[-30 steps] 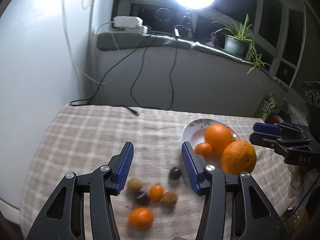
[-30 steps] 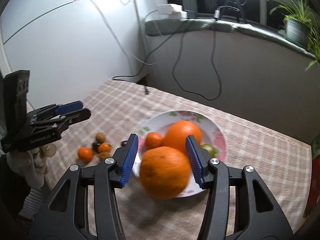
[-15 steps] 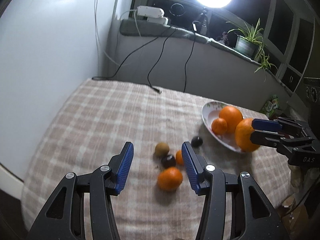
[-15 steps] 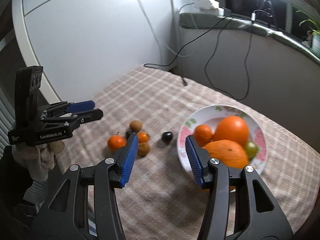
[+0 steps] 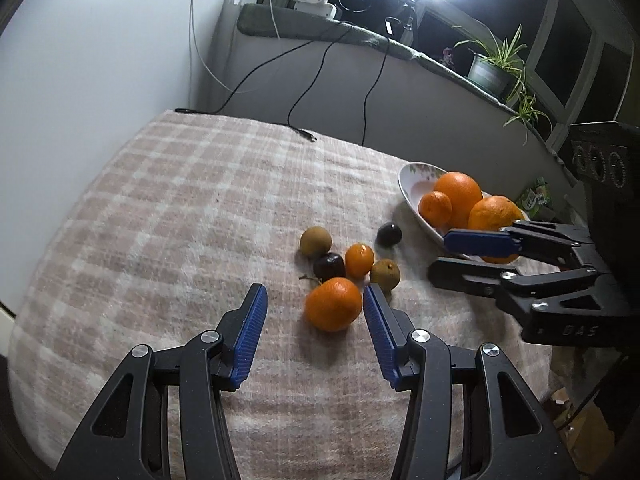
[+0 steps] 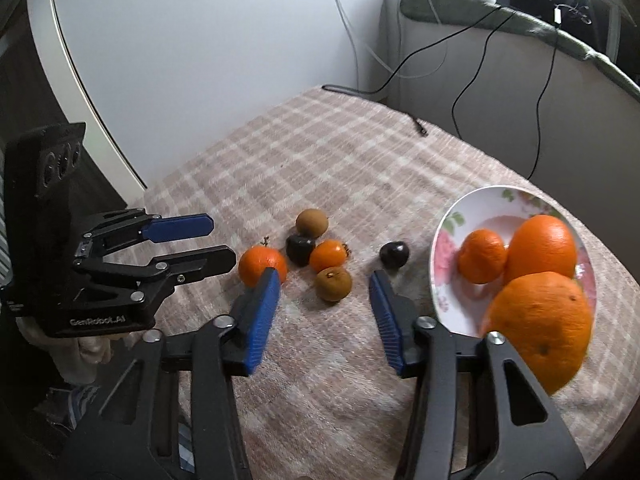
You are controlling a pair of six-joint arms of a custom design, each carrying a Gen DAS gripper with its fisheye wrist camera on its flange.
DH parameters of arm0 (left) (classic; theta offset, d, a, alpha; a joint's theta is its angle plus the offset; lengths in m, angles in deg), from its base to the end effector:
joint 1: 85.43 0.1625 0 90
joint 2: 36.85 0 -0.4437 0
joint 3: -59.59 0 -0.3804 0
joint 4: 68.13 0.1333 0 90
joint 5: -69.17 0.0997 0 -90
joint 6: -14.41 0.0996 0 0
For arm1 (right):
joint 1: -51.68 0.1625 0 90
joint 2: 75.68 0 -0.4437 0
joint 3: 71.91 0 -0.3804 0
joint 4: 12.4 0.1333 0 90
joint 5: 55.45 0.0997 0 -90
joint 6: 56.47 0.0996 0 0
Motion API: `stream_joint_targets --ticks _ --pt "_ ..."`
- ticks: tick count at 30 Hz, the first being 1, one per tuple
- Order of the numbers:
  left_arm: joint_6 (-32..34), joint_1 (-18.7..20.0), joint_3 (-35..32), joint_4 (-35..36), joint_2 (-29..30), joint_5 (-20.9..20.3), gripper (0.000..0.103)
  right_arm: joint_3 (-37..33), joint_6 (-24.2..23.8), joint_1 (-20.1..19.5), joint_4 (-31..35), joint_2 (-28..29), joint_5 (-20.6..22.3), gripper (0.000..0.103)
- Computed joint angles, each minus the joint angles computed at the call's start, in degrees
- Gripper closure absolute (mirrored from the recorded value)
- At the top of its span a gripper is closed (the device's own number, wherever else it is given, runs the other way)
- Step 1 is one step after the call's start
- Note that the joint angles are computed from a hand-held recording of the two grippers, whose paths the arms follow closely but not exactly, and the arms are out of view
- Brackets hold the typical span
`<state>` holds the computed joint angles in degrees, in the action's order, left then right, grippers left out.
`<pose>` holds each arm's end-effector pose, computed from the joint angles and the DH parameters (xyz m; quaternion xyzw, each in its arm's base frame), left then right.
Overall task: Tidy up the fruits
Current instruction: 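Grasp the brown kiwi with the right tool while the left tool grasps a tangerine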
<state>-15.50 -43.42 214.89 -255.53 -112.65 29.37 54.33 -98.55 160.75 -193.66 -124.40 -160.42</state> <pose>-0.0770 -0.3518 0.1886 0.0754 0.8938 -0.3730 0.2373 0.2633 -0.4323 0.0547 0.4873 -0.8554 0.0904 0.1504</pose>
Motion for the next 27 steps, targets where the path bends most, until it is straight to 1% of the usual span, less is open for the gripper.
stream_joint_targets --ticks 7,16,19,25,26,27 --pt "0.6 1.0 0.3 -1.7 0.8 -1.6 0.054 -1.4 0.4 0.3 0.1 2.8 -2.5 0.061" --pt "3.5 3.1 -0.7 -3.5 3.1 -4.1 0.055 -3.4 0.0 0.6 -1.2 6.2 -6.3 0.062" --pt "4.1 3.6 -1.0 -3.8 3.2 -4.4 0.057 -4.0 0.0 0.4 -1.1 6.8 -7.1 0.062" --pt "5.4 4.5 -1.8 -4.0 3.9 -5.5 0.057 -4.6 -0.4 0.5 -0.8 7.9 -8.1 0.062" --pt "5.5 4.7 -1.8 -4.2 4.1 -5.7 0.057 -4.7 -0.5 0.5 -0.8 8.0 -8.3 0.063" --pt "5.6 4.8 -1.9 -4.3 4.3 -5.9 0.057 -4.8 -0.4 0.5 -0.8 8.2 -8.4 0.067"
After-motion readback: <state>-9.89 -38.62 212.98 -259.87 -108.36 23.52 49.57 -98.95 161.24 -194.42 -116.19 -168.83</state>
